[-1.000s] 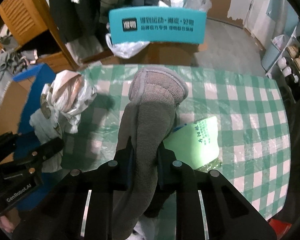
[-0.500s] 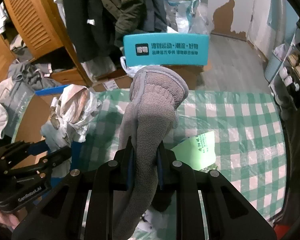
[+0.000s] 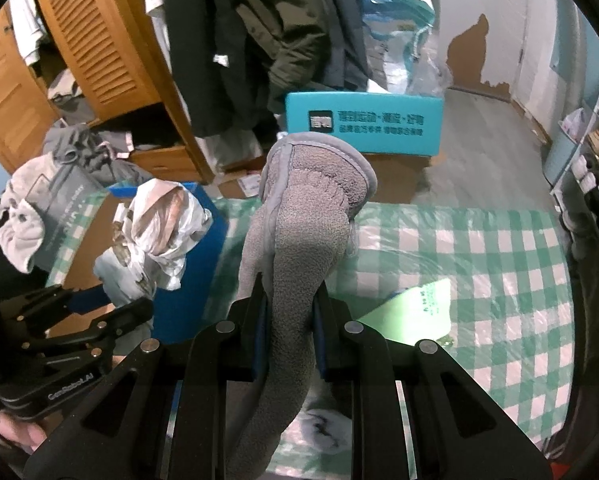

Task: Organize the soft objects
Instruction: 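Lift the grey slipper with the right gripper and carry it over the box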

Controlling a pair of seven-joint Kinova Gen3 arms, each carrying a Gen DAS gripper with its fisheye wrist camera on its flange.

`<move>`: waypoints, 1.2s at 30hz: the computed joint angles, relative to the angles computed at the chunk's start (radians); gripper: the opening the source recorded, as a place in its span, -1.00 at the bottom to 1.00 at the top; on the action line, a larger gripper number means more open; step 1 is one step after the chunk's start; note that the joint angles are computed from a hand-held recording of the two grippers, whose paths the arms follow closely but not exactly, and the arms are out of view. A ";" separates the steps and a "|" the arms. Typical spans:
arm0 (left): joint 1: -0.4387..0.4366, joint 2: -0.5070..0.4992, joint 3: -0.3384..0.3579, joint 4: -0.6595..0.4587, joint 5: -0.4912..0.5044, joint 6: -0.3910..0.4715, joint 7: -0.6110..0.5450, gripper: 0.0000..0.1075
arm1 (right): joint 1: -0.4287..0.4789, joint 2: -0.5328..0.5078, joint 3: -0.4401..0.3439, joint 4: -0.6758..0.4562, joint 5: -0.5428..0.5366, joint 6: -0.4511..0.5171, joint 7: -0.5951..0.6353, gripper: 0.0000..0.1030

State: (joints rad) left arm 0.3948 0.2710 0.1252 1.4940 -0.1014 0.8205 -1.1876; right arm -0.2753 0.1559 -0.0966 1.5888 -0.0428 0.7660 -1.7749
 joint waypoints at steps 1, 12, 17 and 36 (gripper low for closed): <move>-0.005 -0.007 -0.003 0.006 0.003 0.000 0.000 -0.28 | -0.002 0.001 -0.003 -0.005 -0.003 0.000 0.001 -0.66; -0.063 -0.092 -0.019 0.090 -0.014 -0.038 0.014 -0.28 | -0.043 0.033 -0.027 -0.081 -0.035 0.010 0.010 -0.66; -0.098 -0.117 -0.021 0.123 -0.008 -0.048 0.009 -0.28 | -0.080 0.060 -0.036 -0.133 -0.024 0.024 -0.001 -0.66; -0.202 -0.159 -0.042 0.205 0.019 -0.071 -0.005 -0.28 | -0.181 0.190 -0.051 -0.293 -0.025 0.101 -0.028 -0.66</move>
